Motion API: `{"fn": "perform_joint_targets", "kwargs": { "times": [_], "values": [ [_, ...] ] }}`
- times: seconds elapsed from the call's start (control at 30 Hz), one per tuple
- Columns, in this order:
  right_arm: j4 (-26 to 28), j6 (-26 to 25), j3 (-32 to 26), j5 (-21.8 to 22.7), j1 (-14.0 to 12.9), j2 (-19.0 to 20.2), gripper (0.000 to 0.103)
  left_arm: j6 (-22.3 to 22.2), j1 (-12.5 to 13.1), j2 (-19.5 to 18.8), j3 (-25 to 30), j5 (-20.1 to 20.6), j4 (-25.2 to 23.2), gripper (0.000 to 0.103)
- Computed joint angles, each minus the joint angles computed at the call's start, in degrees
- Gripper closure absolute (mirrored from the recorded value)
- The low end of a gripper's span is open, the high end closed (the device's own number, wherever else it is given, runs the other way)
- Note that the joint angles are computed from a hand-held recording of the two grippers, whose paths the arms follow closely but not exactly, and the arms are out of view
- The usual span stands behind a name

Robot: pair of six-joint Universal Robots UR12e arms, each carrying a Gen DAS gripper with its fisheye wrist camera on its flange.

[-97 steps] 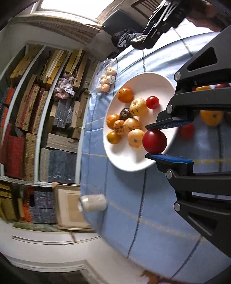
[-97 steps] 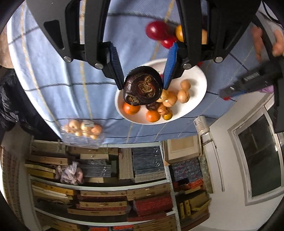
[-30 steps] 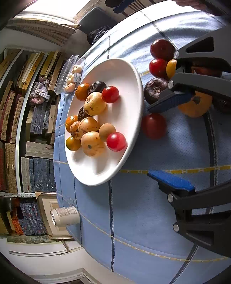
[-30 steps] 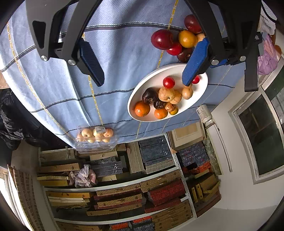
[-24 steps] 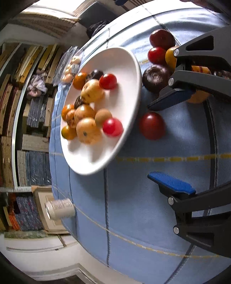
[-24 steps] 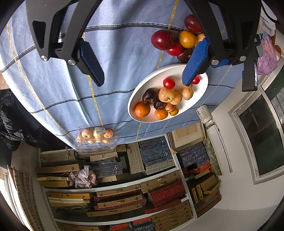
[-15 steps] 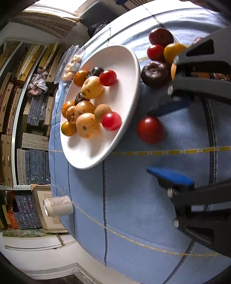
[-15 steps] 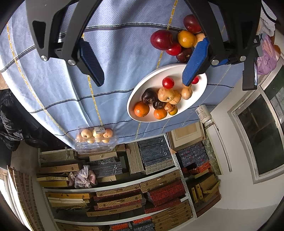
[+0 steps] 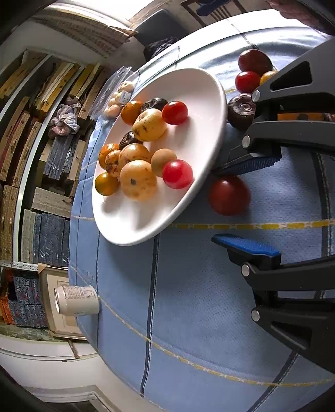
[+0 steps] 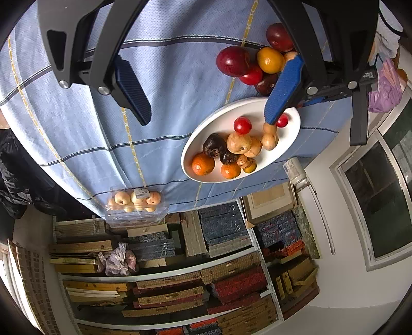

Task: Organize fruits
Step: 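Grasp a red tomato with the left gripper while the right gripper grasps a dark red plum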

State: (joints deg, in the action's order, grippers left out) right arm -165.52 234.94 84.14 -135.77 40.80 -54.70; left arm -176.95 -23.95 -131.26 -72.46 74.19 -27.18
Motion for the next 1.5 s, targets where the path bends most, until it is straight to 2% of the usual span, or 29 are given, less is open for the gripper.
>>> {"fn": "perform_joint_targets", "kwargs": {
  "times": [0.03, 0.13, 0.33, 0.47, 0.53, 0.6, 0.67, 0.73, 0.87, 1.03, 1.33, 1.43, 1.5],
  "values": [
    [0.06, -0.04, 0.02, 0.06, -0.04, -0.01, 0.016, 0.13, -0.06, 0.02, -0.04, 0.22, 0.17, 0.059],
    [0.25, 0.09, 0.01, 0.08, -0.06, 0.0, 0.016, 1.18, -0.12, 0.03, 0.04, -0.39, -0.35, 0.073],
    [1.67, 0.57, 0.2, 1.37, -0.38, -0.2, 0.016, 2.13, -0.27, 0.44, -0.72, 0.47, 0.38, 0.074],
    [3.71, -0.37, -0.14, 2.52, -0.47, -0.18, 0.016, 1.38, -0.04, 2.06, -3.37, 2.04, 3.71, 0.074],
    [7.44, -1.04, -1.04, 3.37, -0.44, 0.0, 0.021, 0.91, 0.15, 3.21, -5.14, 2.33, 5.88, 0.074],
    [12.31, -2.09, -2.28, 4.58, -0.35, 0.35, 0.037, 0.9, 0.38, 4.4, -7.1, 2.32, 7.9, 0.074],
    [15.05, -3.27, -3.17, 6.34, -0.34, 0.78, 0.045, 0.68, 0.75, 5.71, -9.5, 1.76, 9.91, 0.074],
    [16.5, -4.59, -3.91, 7.5, -0.3, 1.27, 0.047, 0.5, 0.96, 6.45, -10.91, 1.76, 10.99, 0.074],
    [14.54, -7.21, -4.31, 8.77, -0.3, 1.84, 0.047, -0.45, 1.39, 6.7, -11.23, 0.23, 10.43, 0.074],
    [15.53, -8.81, -5.3, 10.96, -0.5, 2.59, 0.047, 0.61, 1.26, 6.81, -11.37, -0.46, 10.4, 0.074],
    [15.59, -7.73, -5.38, 14.12, -1.28, 2.7, 0.047, 2.45, 0.85, 6.92, -11.6, -1.16, 9.87, 0.074],
    [16.12, -8.11, -5.75, 15.25, -1.47, 2.87, 0.052, 3.22, 0.63, 6.89, -11.63, -0.97, 9.53, 0.074],
    [15.47, -8.36, -5.54, 16.32, -1.64, 2.83, 0.062, 3.54, 0.59, 6.86, -11.61, -0.98, 9.4, 0.074]
  ]
}}
